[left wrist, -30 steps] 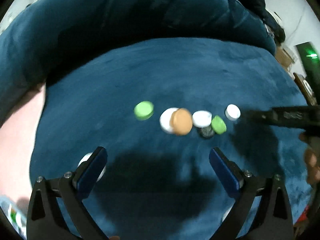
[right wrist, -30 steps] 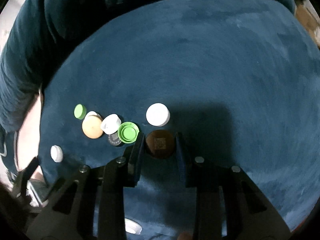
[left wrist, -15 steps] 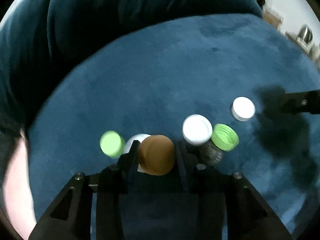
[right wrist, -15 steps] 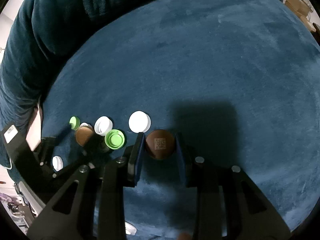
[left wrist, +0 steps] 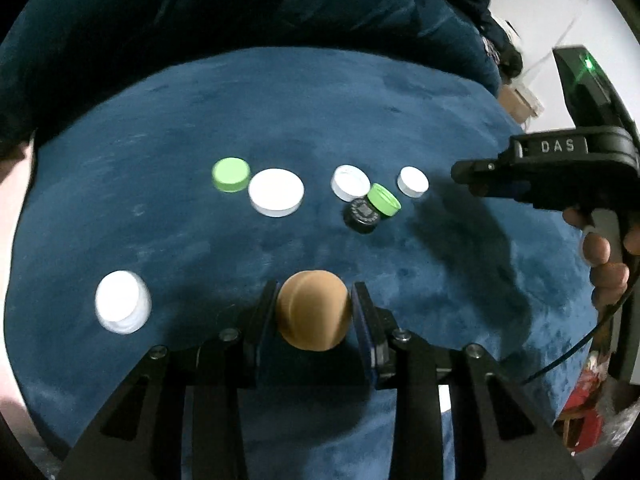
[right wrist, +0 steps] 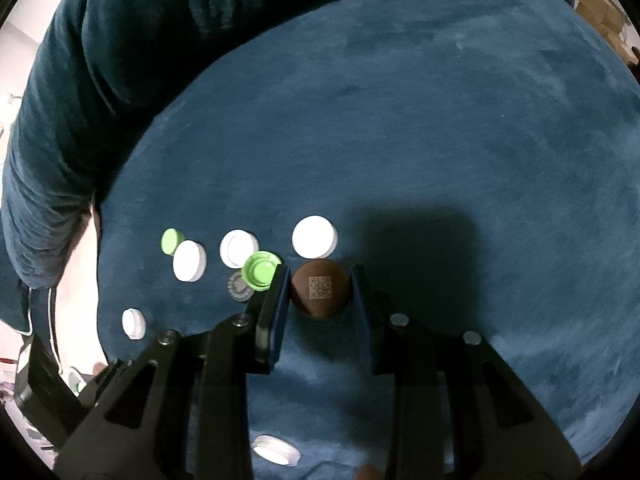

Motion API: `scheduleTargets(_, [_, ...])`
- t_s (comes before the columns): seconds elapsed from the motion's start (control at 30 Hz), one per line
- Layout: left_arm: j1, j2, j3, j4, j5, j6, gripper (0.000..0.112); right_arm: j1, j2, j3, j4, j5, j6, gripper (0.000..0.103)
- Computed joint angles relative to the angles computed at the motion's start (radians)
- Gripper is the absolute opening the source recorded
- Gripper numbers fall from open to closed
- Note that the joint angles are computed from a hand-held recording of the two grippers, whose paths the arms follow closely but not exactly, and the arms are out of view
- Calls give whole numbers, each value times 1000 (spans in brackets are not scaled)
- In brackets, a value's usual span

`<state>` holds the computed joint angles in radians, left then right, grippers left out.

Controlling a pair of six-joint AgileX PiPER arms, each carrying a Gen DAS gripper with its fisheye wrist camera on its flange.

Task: Organize objects
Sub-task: 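Carry both caps over the grey basket and open both tools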

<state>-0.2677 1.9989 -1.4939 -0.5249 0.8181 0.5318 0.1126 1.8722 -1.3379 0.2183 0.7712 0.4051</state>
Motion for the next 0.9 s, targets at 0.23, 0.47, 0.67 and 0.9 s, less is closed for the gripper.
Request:
scheduleTargets(0.23, [142,-172,102,-29,26,0,37,73,-45,-7,59,10,-9,31])
scheduleTargets(0.47, [429,-379,175,-78,76,18,37,221,-46,-102,147,32,-31,31])
scheduleTargets(0.67, [763,-484,252,-63,78,4,37,457,53,-343,150,101,-43,31])
scheduleTargets(0.9, [962,-379,218,-132,154,23,37,665,275,-694,240,232,-121,31])
